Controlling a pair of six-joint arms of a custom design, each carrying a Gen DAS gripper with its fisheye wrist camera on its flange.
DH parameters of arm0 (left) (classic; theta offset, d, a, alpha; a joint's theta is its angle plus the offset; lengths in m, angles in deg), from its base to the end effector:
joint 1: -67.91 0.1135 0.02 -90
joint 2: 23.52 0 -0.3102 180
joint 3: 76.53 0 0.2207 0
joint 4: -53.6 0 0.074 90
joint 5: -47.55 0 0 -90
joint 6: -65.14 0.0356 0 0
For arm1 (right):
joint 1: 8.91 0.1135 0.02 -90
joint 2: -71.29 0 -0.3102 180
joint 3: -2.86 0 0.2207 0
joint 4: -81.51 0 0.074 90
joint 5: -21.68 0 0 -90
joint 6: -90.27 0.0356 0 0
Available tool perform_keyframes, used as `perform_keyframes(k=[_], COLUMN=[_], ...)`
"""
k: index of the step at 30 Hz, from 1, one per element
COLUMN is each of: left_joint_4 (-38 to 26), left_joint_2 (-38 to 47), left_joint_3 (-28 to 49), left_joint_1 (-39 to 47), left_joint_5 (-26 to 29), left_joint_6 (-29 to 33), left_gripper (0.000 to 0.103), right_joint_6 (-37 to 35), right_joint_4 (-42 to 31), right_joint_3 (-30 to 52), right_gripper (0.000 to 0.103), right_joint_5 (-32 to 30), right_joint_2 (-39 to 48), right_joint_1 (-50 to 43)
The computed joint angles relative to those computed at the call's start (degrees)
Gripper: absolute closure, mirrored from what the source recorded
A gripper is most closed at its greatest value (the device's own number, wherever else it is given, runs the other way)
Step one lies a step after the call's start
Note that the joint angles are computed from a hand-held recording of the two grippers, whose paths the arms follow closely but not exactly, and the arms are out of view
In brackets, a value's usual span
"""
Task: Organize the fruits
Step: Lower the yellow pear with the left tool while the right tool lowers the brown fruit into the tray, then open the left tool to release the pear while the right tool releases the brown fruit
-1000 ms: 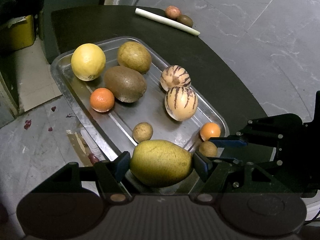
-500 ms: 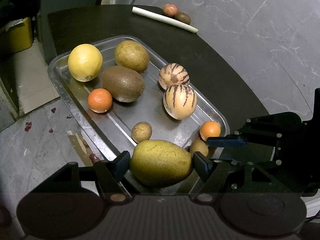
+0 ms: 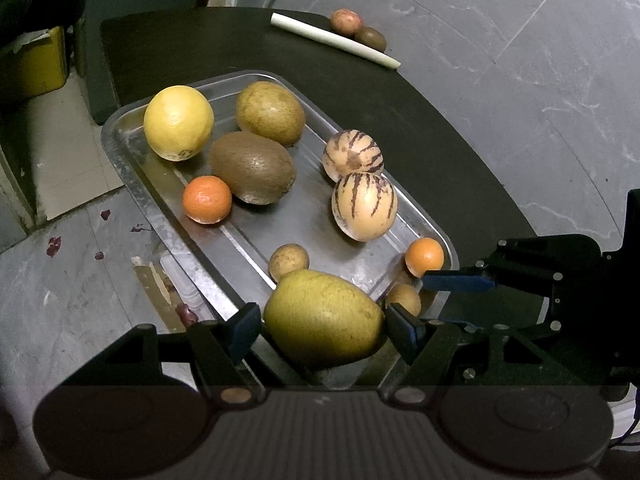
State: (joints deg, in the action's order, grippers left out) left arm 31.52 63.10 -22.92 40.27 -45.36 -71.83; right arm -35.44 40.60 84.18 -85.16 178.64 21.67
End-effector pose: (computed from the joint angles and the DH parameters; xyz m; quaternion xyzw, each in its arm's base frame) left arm 0.2218 -0.1141 0.2131 -0.1676 0.9388 -0.1625 0.2532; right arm 0.2988 0.1885 0.2133 -0.5545 0.7955 0.1345 0.2039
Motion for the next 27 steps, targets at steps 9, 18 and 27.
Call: perform_keyframes(k=[9, 18, 27], left_joint_4=[-1.12, -5.17, -17.14], left_joint_2=[-1.61, -3.64, -4.73], left_joint_3=[-0.32, 1.48, 6.78], left_joint_1=[-0.31, -5.13, -15.5], left_joint_5=[-0.83, -8.33, -21.52], left_joint_6=[-1.94, -9.03, -25.55], left_gripper=[0.027, 0.02, 0.01], right_joint_6=[-2.45, -5.39, -5.73], right_joint_4=[-1.75, -2.58, -1.96], right_joint_3=[0.23, -0.13, -0.6], right_gripper=[0.046, 0.037, 0.026], right_joint_5=[-2.5, -8.86, -15.04], right_joint_2=[-0.51, -1.03, -2.93], right_joint_1=[-1.61, -5.4, -10.4])
